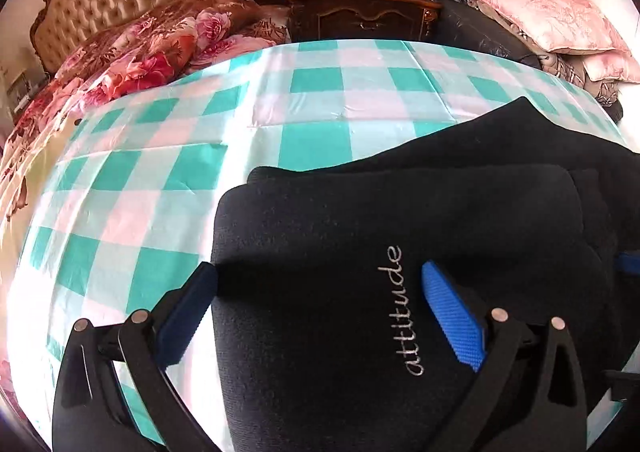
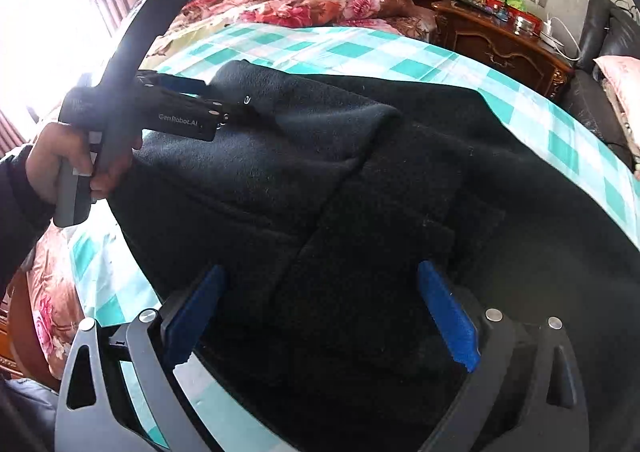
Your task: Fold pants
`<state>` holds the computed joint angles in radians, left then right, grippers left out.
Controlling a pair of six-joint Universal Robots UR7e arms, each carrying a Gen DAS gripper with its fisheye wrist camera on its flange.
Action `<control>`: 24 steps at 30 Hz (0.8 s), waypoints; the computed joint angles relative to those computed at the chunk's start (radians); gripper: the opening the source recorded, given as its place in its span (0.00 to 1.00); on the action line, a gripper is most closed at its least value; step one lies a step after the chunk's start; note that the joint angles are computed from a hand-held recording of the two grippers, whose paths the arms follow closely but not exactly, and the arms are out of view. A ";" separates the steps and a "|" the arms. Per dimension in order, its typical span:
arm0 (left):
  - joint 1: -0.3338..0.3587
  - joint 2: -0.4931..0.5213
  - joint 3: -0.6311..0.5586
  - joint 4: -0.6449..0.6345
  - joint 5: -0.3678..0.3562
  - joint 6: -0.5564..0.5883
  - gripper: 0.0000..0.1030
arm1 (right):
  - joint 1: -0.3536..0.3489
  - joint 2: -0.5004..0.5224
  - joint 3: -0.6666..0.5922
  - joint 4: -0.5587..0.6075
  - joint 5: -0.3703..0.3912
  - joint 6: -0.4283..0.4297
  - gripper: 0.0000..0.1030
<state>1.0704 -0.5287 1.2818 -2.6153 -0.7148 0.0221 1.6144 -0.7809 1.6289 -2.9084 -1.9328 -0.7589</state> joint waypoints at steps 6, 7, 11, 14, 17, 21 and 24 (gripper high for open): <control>-0.012 0.007 0.002 -0.009 0.034 -0.002 0.99 | -0.011 0.001 -0.007 0.031 -0.014 -0.026 0.94; -0.010 0.006 0.001 -0.009 0.031 -0.007 0.99 | -0.032 0.009 -0.015 0.063 -0.004 -0.008 0.96; -0.014 0.005 0.008 -0.022 0.056 -0.026 0.99 | -0.064 -0.048 -0.003 0.125 0.096 0.072 0.95; -0.060 0.075 0.010 -0.227 0.326 0.115 0.99 | -0.072 -0.151 0.058 0.040 0.125 0.085 0.95; -0.130 0.192 -0.075 -0.541 0.548 0.430 0.98 | -0.133 -0.264 0.101 -0.038 0.141 0.140 0.95; -0.206 0.172 0.008 -0.613 0.399 0.456 0.98 | -0.279 -0.402 0.112 -0.020 0.195 0.339 0.95; -0.247 0.148 0.047 -0.416 0.240 0.317 0.98 | -0.411 -0.464 0.079 0.112 0.287 0.496 0.95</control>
